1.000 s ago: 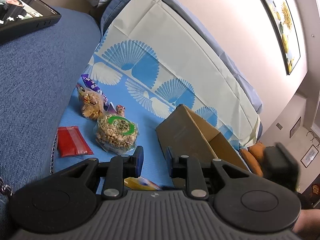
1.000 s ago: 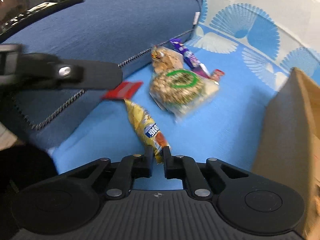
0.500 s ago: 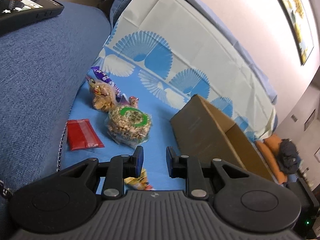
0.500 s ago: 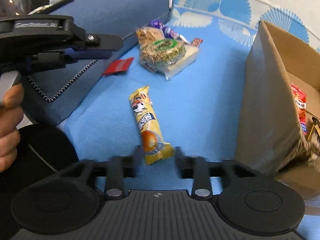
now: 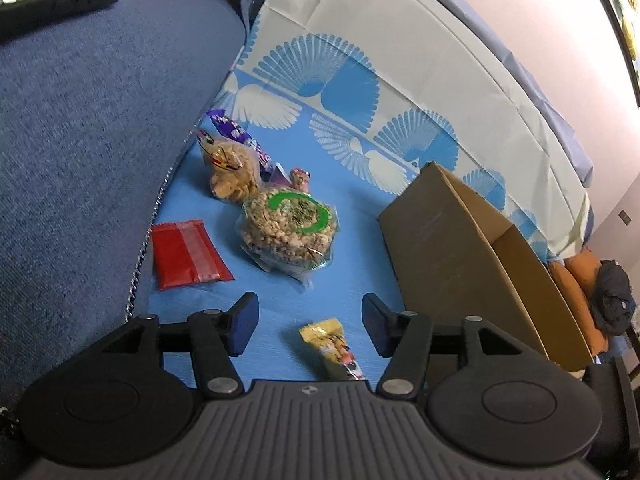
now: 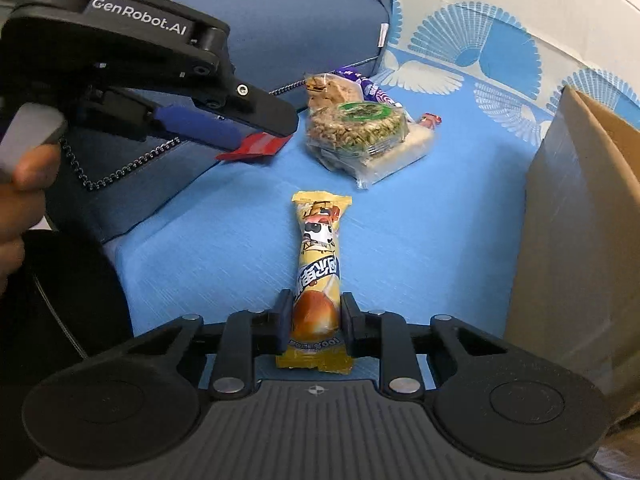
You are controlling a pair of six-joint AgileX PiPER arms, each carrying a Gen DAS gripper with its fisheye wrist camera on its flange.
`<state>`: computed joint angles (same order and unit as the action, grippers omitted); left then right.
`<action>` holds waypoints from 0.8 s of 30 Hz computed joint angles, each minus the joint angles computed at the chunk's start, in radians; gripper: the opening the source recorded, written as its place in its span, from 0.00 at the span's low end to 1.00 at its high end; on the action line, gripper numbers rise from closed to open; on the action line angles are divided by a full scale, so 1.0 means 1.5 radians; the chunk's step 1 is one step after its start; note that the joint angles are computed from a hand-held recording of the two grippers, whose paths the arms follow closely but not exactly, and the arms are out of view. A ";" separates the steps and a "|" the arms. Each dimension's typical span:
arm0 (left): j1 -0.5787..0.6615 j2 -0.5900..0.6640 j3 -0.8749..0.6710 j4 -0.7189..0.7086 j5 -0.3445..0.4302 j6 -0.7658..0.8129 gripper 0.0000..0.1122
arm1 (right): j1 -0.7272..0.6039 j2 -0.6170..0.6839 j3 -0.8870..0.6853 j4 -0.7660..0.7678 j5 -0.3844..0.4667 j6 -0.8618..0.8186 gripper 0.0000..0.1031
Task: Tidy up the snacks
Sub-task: 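Grasp the yellow wafer stick with the right tool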
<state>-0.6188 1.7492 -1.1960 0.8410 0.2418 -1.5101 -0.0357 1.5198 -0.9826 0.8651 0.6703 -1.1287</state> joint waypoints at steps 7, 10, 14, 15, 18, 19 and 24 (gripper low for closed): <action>-0.034 0.051 -0.095 0.069 0.104 -0.032 0.86 | -0.008 0.010 -0.038 -0.089 -0.016 0.143 0.25; -0.037 0.117 -0.192 0.031 0.161 0.015 0.91 | -0.006 0.022 -0.051 -0.099 0.001 0.161 0.26; -0.026 0.245 -0.399 -0.104 0.283 0.203 0.91 | 0.003 0.026 -0.051 -0.112 0.002 0.179 0.26; -0.020 0.271 -0.438 -0.132 0.300 0.240 0.91 | 0.003 0.027 -0.054 -0.114 0.005 0.180 0.26; -0.014 0.330 -0.527 -0.163 0.346 0.296 0.91 | -0.001 0.034 -0.066 -0.116 0.021 0.191 0.26; -0.012 0.343 -0.548 -0.170 0.356 0.308 0.91 | -0.002 0.034 -0.067 -0.116 0.024 0.195 0.26; 0.002 0.341 -0.533 -0.178 0.328 0.310 0.73 | -0.001 0.035 -0.072 -0.123 0.027 0.203 0.26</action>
